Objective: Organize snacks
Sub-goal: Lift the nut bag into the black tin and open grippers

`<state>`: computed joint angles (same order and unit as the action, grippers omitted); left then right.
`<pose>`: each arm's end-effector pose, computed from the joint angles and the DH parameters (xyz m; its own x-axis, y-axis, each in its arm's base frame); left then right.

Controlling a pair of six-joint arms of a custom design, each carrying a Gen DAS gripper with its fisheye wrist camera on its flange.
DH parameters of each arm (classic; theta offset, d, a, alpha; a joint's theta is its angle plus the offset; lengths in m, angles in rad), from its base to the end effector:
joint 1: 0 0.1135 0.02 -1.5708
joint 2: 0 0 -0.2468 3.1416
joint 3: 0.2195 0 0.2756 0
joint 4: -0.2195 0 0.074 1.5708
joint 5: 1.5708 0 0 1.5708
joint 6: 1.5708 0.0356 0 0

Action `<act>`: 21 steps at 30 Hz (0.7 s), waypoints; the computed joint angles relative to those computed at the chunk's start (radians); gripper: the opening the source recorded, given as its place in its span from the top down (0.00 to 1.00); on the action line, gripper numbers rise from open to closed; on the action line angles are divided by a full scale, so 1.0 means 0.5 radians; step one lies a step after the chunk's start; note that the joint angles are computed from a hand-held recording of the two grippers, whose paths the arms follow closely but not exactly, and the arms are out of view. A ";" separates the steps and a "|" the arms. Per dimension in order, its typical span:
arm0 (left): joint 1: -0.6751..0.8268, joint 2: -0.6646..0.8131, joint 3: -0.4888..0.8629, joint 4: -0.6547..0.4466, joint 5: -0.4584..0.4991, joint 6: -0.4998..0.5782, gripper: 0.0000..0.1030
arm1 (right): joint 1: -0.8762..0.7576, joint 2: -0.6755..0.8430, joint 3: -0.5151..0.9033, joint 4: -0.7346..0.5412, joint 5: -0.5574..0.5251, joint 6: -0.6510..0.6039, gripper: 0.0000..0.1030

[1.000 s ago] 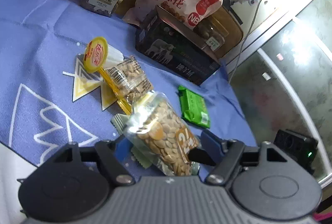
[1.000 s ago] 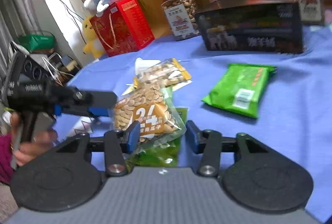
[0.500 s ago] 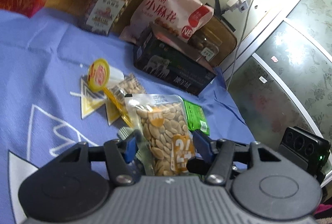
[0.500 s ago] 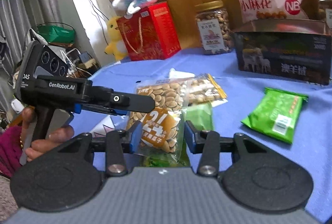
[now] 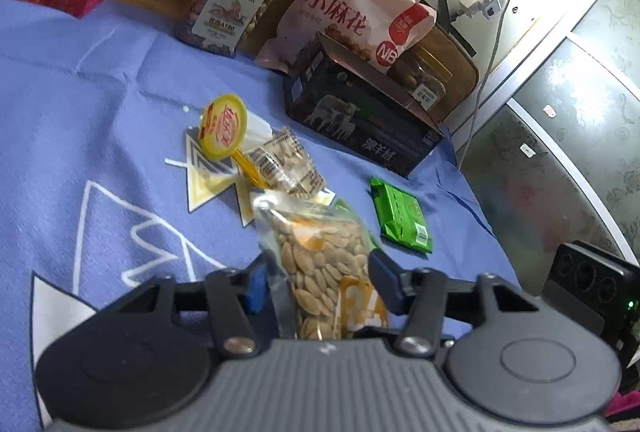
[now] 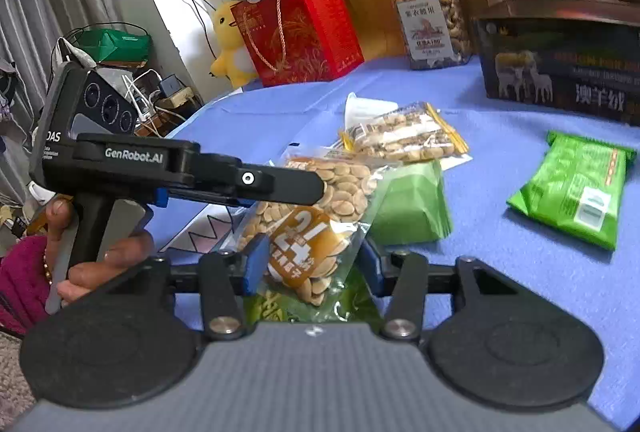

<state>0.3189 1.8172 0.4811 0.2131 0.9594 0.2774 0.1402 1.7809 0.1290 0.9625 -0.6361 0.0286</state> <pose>0.2389 0.0482 0.0201 -0.7803 -0.0921 -0.6186 0.3851 0.7085 -0.5913 0.1839 0.0473 0.0166 -0.6458 -0.0679 -0.7605 -0.5481 0.7347 0.3998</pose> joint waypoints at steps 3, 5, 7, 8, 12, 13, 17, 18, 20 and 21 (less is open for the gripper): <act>0.044 -0.039 0.011 -0.061 0.077 0.008 0.53 | -0.004 -0.054 -0.038 0.078 0.039 0.007 0.66; 0.053 -0.097 0.016 -0.091 0.117 0.007 0.53 | -0.033 -0.100 -0.049 0.097 0.014 0.023 0.69; 0.023 -0.169 0.025 -0.106 0.131 -0.014 0.53 | -0.051 -0.131 -0.040 0.100 0.009 0.039 0.69; -0.003 -0.200 0.025 -0.094 0.120 -0.037 0.53 | -0.051 -0.140 -0.033 0.101 0.021 0.046 0.69; -0.167 -0.274 0.092 0.003 0.004 -0.199 0.53 | -0.135 -0.171 0.031 0.079 -0.009 0.106 0.69; -0.208 -0.277 0.128 0.012 -0.013 -0.237 0.53 | -0.171 -0.171 0.051 0.078 -0.033 0.128 0.69; -0.421 -0.254 0.318 0.102 -0.136 -0.426 0.53 | -0.303 -0.224 0.156 0.033 -0.043 0.188 0.68; -0.481 -0.245 0.369 0.137 -0.182 -0.462 0.53 | -0.338 -0.233 0.195 0.021 -0.040 0.195 0.68; -0.590 -0.207 0.493 0.202 -0.268 -0.517 0.52 | -0.395 -0.231 0.281 0.013 -0.032 0.217 0.68; -0.646 -0.175 0.567 0.242 -0.315 -0.548 0.51 | -0.430 -0.224 0.346 -0.001 -0.030 0.225 0.68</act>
